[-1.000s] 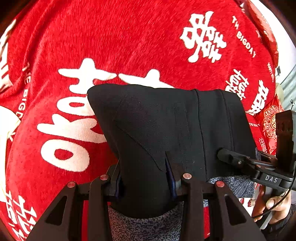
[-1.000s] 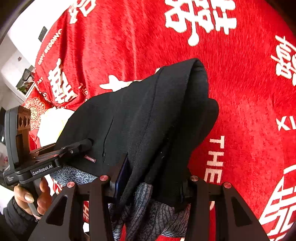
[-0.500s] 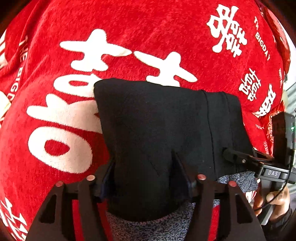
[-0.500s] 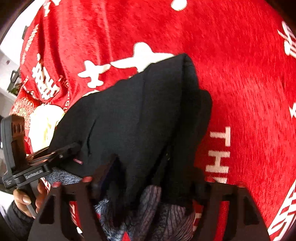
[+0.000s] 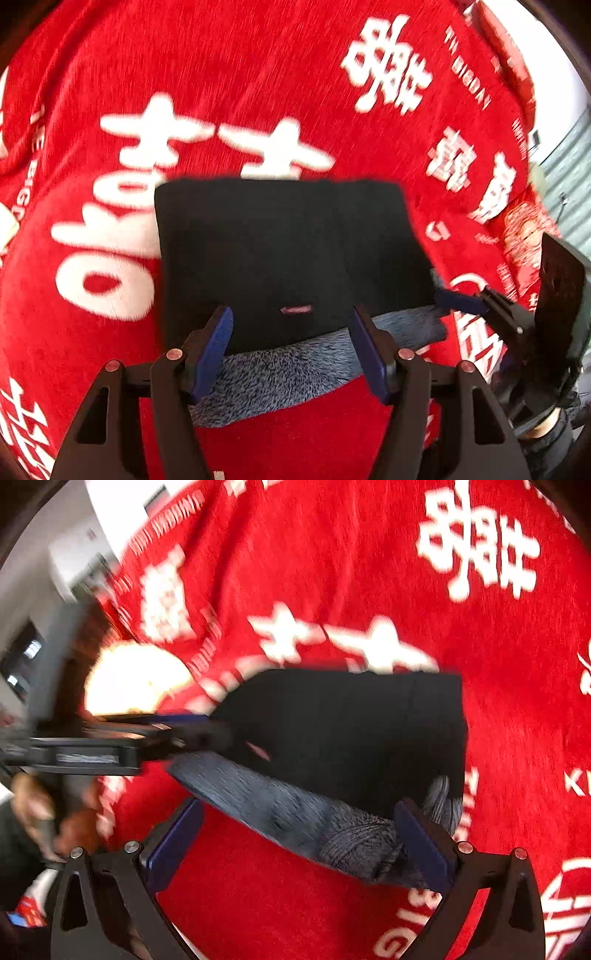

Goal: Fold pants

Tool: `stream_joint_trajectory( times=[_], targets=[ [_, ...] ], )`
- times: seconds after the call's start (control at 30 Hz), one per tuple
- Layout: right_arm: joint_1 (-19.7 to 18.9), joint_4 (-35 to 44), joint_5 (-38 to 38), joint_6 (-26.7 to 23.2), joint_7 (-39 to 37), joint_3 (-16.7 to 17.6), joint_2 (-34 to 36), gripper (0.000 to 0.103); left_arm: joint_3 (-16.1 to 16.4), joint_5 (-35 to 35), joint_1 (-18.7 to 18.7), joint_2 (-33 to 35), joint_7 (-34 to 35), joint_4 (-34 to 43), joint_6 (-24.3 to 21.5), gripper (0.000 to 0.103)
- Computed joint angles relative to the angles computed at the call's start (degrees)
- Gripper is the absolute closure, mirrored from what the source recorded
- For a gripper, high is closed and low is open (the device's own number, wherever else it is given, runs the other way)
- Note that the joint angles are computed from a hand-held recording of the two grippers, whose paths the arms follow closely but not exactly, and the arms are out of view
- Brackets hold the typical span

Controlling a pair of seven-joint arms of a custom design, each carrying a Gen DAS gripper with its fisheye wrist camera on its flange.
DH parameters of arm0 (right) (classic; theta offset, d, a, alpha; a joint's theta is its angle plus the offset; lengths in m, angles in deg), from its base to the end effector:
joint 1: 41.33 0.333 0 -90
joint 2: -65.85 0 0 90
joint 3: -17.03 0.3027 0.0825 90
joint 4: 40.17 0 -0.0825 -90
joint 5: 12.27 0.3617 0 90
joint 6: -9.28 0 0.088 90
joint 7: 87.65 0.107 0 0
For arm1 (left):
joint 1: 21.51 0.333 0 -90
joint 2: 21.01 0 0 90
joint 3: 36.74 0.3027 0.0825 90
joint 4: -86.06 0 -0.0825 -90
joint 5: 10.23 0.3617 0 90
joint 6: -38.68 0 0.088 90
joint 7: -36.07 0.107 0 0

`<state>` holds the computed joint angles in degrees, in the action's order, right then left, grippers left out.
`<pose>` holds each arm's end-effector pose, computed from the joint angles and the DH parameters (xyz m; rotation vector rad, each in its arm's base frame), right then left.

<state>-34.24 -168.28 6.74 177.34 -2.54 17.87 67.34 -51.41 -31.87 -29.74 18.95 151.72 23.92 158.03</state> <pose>0.5524 0.0559 0.4347 -1.7026 1.8401 -0.4295 0.7009 -0.2473 0.4577 1.3152 -2.5772 0.8759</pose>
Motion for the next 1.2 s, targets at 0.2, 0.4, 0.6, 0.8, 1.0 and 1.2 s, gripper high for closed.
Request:
stream_joint_trajectory(
  times=[0.2, 0.4, 0.6, 0.8, 1.0, 1.2],
  targets=[
    [-3.84, 0.02, 11.09, -1.78, -3.19, 1.25, 3.04, 0.000, 0.99, 3.10, -1.83, -0.89, 1.59, -2.29, 2.69, 0.034],
    [-2.03, 0.18, 14.16, 4.09, -11.02, 0.20, -0.94, 0.000, 0.37, 2.32, -1.64, 2.16, -1.14, 5.47, -0.87, 0.034],
    [-6.79, 20.10, 23.17, -11.11, -14.89, 0.14, 12.75, 0.000, 1.37, 5.76, -3.18, 0.80, -0.63, 0.85, 2.69, 0.030],
    [-4.01, 22.67, 2.70, -14.99, 2.13, -2.91, 15.96, 0.000, 3.01, 9.52, -4.68, -3.39, -1.49, -4.95, 5.96, 0.028],
    [4.71, 7.36, -31.20, -11.77, 32.81, -8.63, 2.83, 0.000, 4.00, 12.03, -4.52, -12.83, -4.32, -19.27, 13.94, 0.023],
    [2.01, -1.58, -40.78, -14.40, 44.92, -3.23, -4.62, 0.000, 4.83, 16.02, -5.15, -20.17, -7.33, -30.44, 20.28, 0.022]
  ],
)
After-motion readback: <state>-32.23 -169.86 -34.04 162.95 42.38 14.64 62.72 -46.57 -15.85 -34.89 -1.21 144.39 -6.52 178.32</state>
